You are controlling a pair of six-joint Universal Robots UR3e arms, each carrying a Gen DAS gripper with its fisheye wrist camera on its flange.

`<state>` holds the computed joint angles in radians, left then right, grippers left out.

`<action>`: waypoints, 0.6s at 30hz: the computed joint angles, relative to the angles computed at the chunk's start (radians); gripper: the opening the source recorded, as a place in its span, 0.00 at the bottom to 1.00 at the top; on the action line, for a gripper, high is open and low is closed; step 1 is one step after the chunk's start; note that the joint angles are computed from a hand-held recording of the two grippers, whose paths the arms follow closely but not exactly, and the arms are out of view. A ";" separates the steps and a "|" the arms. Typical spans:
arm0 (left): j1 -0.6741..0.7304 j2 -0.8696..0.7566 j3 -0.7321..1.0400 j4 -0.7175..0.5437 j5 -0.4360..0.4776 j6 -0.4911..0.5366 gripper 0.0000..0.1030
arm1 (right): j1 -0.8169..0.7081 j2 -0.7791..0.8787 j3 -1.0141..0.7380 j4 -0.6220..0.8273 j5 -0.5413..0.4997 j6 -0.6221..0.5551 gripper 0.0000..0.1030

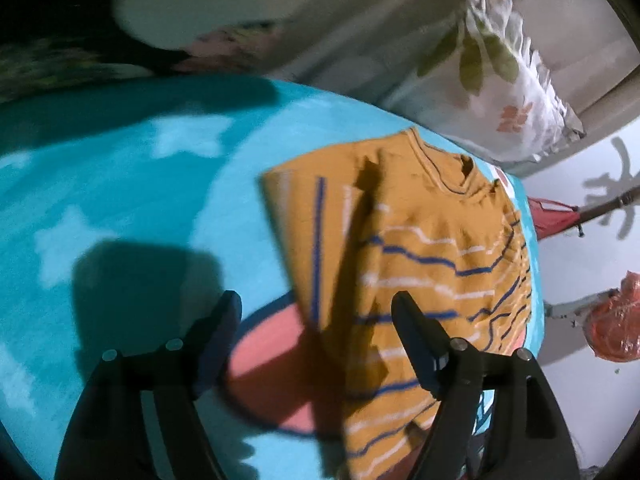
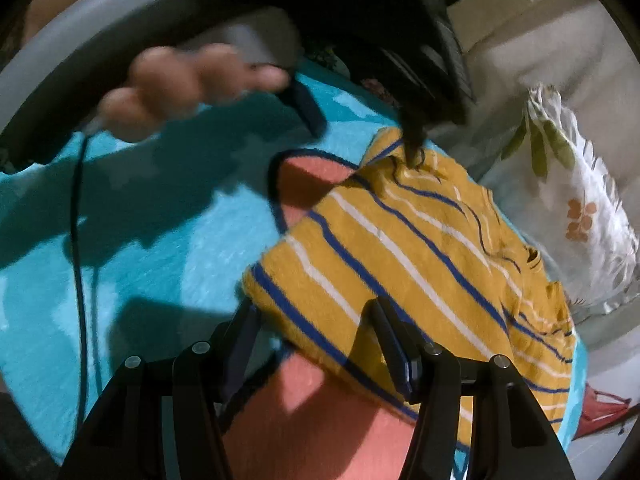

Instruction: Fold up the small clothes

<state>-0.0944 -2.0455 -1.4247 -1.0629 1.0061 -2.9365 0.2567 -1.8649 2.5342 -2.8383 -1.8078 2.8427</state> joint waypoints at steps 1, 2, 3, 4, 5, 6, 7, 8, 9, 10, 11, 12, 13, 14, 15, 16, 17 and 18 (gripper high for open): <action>-0.015 -0.032 0.040 -0.011 0.004 -0.004 0.74 | 0.018 0.052 -0.009 -0.048 -0.024 0.008 0.60; -0.031 -0.064 0.080 -0.017 0.006 -0.010 0.75 | 0.030 0.083 -0.014 -0.083 -0.039 0.011 0.60; -0.045 -0.083 0.103 -0.003 0.007 -0.021 0.78 | 0.039 0.112 -0.019 -0.115 -0.051 0.011 0.60; -0.056 -0.112 0.151 -0.020 0.008 -0.028 0.78 | 0.049 0.146 -0.022 -0.154 -0.067 0.008 0.60; -0.064 -0.139 0.199 -0.047 0.011 -0.032 0.78 | 0.060 0.169 -0.032 -0.171 -0.077 0.010 0.60; -0.073 -0.182 0.267 -0.076 0.006 -0.048 0.78 | 0.062 0.184 -0.036 -0.189 -0.080 0.008 0.60; -0.076 -0.200 0.295 -0.087 0.002 -0.059 0.78 | 0.058 0.202 -0.041 -0.209 -0.075 0.005 0.60; -0.080 -0.212 0.316 -0.096 0.008 -0.070 0.68 | 0.052 0.208 -0.042 -0.217 -0.065 0.005 0.59; -0.088 -0.223 0.341 -0.103 0.034 -0.080 0.45 | 0.033 0.197 -0.042 -0.206 -0.040 0.004 0.52; -0.086 -0.228 0.352 -0.120 0.032 -0.075 0.31 | 0.008 0.175 -0.039 -0.183 -0.004 0.003 0.46; -0.085 -0.237 0.367 -0.138 0.022 -0.081 0.15 | -0.011 0.160 -0.039 -0.162 0.020 0.005 0.31; -0.075 -0.232 0.351 -0.133 0.009 -0.101 0.15 | -0.007 0.161 -0.038 -0.164 0.005 0.016 0.18; -0.067 -0.220 0.333 -0.127 0.001 -0.112 0.15 | -0.020 0.156 -0.038 -0.166 0.003 0.018 0.16; -0.066 -0.212 0.324 -0.119 0.001 -0.129 0.15 | -0.057 0.116 -0.031 -0.139 0.043 0.019 0.15; -0.071 -0.202 0.318 -0.107 0.008 -0.154 0.15 | -0.100 0.065 -0.026 -0.097 0.090 0.021 0.14; -0.075 -0.187 0.308 -0.097 0.017 -0.168 0.15 | -0.131 0.024 -0.018 -0.071 0.122 0.018 0.14; -0.081 -0.169 0.300 -0.088 0.028 -0.181 0.15 | -0.170 -0.028 -0.011 -0.038 0.163 0.006 0.14; -0.089 -0.154 0.298 -0.081 0.041 -0.193 0.15 | -0.222 -0.098 -0.002 0.009 0.218 -0.018 0.13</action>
